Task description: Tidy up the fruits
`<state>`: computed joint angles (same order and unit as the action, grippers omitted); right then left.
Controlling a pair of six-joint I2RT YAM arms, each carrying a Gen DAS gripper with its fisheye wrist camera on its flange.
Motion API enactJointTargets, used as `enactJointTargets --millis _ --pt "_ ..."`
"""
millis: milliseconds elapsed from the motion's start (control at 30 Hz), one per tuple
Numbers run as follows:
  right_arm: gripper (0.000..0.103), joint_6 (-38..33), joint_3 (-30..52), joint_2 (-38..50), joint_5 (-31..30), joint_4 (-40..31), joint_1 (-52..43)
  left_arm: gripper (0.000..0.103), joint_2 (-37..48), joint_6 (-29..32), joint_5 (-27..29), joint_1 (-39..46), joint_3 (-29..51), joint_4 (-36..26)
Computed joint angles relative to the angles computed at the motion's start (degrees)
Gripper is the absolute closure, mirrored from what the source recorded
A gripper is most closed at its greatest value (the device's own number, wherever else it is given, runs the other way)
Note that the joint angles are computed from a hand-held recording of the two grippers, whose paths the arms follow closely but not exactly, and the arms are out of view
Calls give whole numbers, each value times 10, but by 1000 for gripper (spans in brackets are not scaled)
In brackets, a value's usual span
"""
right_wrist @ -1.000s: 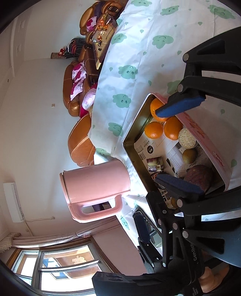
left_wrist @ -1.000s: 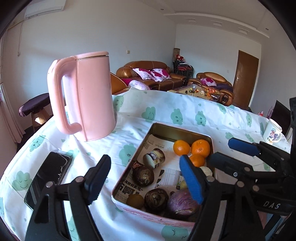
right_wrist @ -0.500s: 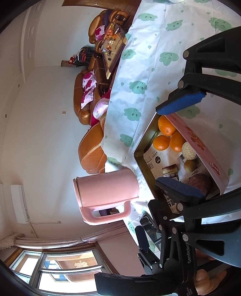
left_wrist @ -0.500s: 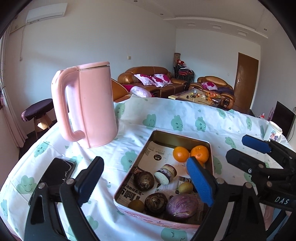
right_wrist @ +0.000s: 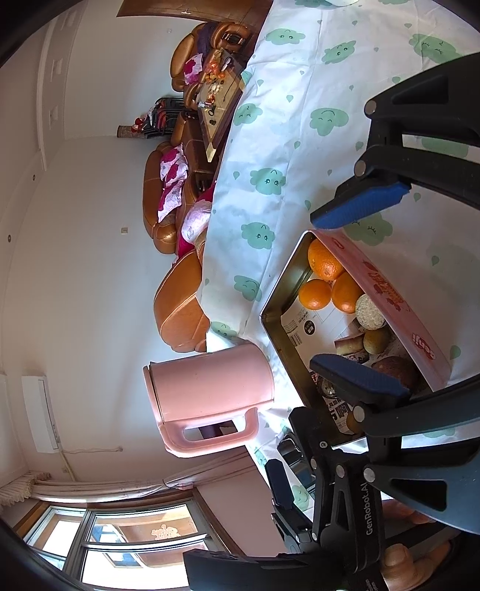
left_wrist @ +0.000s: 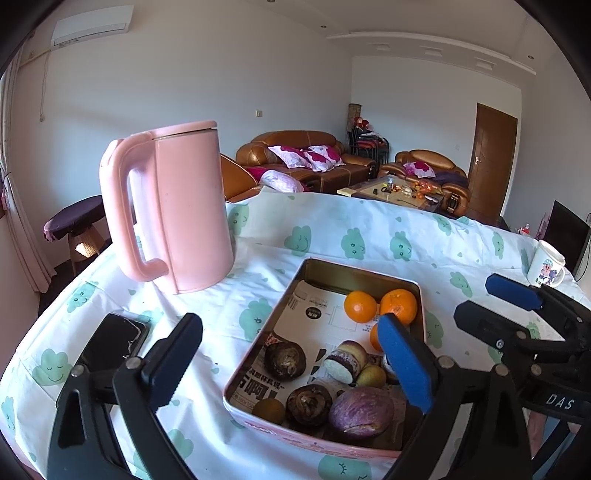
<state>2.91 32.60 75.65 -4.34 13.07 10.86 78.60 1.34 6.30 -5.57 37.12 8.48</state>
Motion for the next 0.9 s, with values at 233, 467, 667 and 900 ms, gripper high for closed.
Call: enactJointTargets --millis 233,467,667,900 --pt "31 1 -2 1 0 4 -2 3 3 -2 -1 0 -2 3" --pt "31 -3 -6 1 3 6 -3 0 8 1 -29 -10 0 2" --pt "31 -7 -8 0 6 6 -4 0 12 3 -32 -10 6 -5" --pt "31 -8 -13 -4 1 10 -5 0 20 0 -38 -9 13 -9"
